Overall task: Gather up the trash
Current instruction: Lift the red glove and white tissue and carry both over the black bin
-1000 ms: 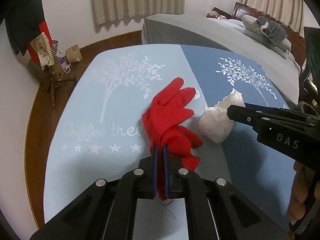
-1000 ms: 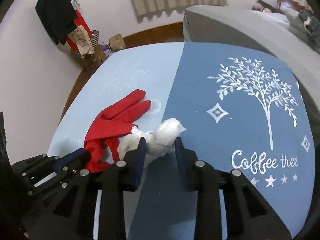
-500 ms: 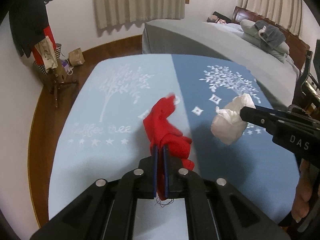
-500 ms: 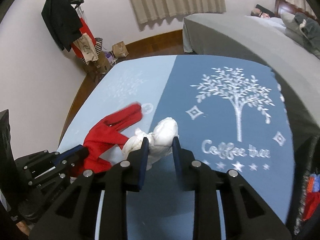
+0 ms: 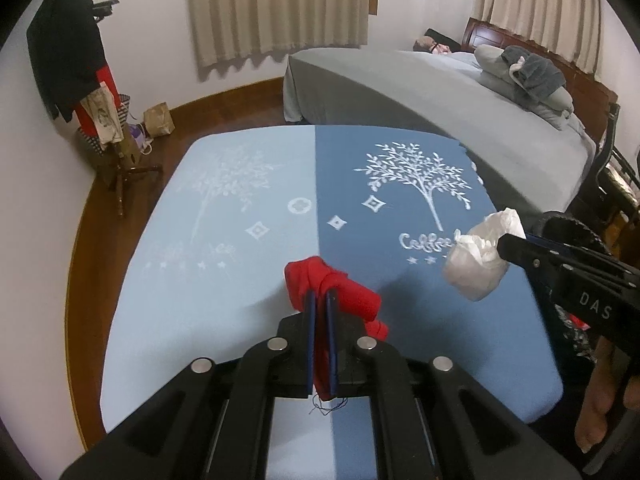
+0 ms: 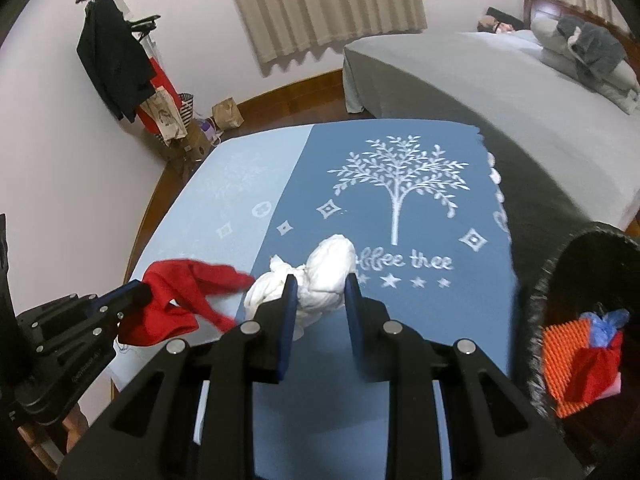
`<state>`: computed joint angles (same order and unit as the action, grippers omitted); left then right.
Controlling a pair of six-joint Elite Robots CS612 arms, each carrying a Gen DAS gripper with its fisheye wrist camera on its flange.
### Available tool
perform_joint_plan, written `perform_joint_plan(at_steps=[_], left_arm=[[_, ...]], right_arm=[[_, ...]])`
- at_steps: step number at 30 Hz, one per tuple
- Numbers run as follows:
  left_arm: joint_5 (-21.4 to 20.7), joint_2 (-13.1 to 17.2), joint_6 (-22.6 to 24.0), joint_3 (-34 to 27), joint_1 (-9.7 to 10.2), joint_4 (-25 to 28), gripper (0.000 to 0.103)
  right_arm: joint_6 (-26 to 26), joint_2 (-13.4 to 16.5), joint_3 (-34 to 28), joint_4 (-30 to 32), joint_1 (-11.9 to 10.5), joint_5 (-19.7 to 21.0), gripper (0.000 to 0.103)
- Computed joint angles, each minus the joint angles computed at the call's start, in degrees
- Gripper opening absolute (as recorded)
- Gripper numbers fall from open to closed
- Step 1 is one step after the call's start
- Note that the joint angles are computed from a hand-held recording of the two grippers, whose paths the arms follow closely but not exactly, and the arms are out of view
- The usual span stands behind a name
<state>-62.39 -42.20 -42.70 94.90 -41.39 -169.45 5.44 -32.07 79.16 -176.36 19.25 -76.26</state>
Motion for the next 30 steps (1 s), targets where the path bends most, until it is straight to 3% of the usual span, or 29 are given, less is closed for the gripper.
perform_joint_plan(at_steps=[10, 21, 30], left_arm=[[1.34, -1.87, -2.52, -1.26, -2.93, 4.97, 0.005], [4.23, -1.69, -3.97, -5.26, -6.69, 8.90, 0.005], [4.99, -0.95, -2.52, -8.44, -8.81, 9.54, 0.005]], right_arm=[[-1.50, -4.58, 7.26, -4.40, -1.83, 0.17, 0.023], [-1.26, -8.83, 13.57, -8.24, -4.90, -1.32, 0.023], [-2.23, -11.60, 18.07, -10.37, -7.28, -2.26, 0.023]])
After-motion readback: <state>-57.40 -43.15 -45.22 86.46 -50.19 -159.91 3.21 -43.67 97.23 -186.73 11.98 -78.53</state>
